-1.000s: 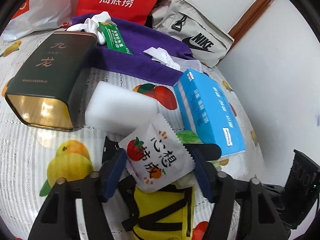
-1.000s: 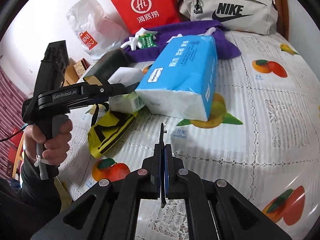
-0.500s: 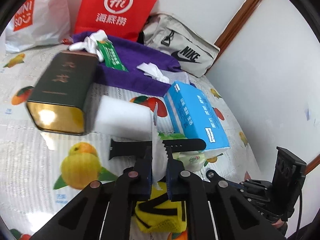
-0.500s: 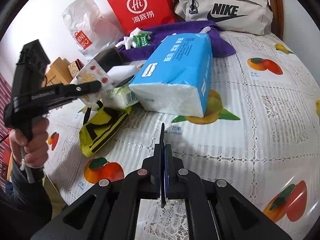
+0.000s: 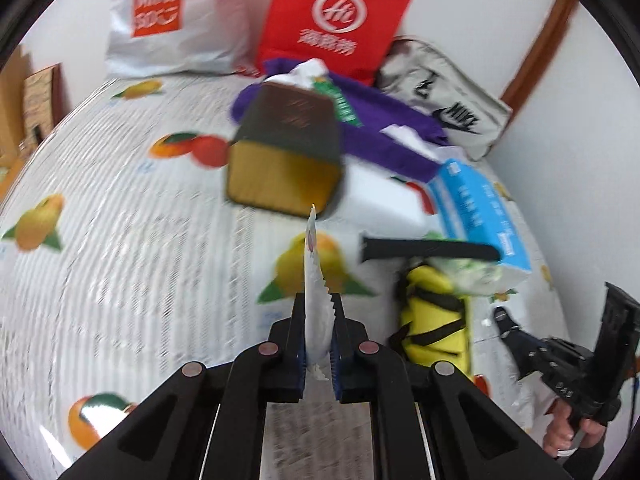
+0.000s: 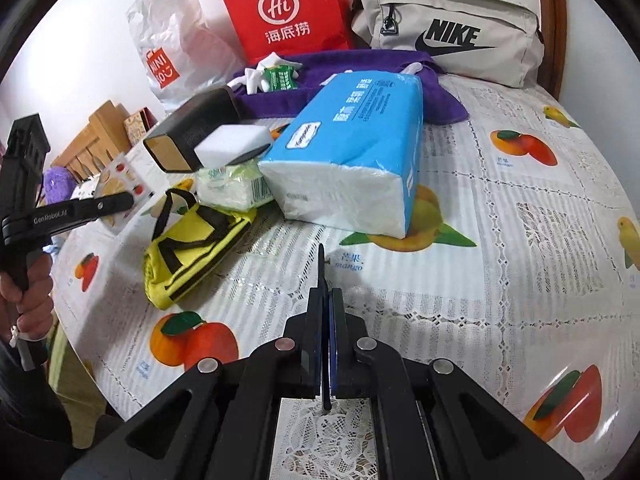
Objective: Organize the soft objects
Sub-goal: 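Carry the white snack packet with the left tool over the purple towel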
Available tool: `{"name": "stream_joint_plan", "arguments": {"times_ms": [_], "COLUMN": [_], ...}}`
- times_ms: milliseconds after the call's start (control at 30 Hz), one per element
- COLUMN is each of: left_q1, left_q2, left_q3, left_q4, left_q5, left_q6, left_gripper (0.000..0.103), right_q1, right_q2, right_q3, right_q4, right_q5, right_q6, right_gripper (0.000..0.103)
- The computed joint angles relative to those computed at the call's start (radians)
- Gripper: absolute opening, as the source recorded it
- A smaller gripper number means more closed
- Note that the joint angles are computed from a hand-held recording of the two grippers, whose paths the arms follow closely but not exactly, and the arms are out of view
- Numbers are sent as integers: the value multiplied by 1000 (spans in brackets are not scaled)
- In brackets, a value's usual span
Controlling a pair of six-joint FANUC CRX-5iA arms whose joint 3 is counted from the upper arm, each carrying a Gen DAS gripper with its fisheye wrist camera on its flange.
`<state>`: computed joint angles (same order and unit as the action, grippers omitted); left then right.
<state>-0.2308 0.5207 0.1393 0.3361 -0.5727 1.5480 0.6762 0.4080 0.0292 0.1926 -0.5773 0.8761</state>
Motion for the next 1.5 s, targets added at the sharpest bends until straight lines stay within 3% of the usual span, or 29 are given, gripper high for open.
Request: {"name": "stream_joint_plan", "arguments": {"times_ms": [133, 267, 467, 900, 1033, 1167, 1500], "left_q1": [3, 6, 14, 22, 25, 30, 29], "left_q2": [15, 12, 10, 0, 4, 13, 101], "left_q3": [22, -3, -27, 25, 73, 107, 312], "left_q4": [-77, -44, 38, 34, -31, -18, -92], "left_q5": [-31, -3, 26, 9, -13, -22, -115], "left_q6": [69, 38, -31, -31, 19, 11, 66], "left_gripper": [9, 9, 7, 7, 7, 7, 7], "right_q1": [5, 6, 7, -6, -16, -32, -82], "right_q2": [3, 9, 2, -26, -26, -18, 67], "right_q3": [-7, -1, 7, 45, 64, 92, 243], "right_q4": [23, 29, -9, -21, -3, 9, 27], "right_q5": [0, -15, -7, -10, -11, -10, -35], "right_q6": [-14, -20, 19, 32, 37, 48, 90], "right_gripper": [4, 8, 3, 3, 3, 3, 3]}}
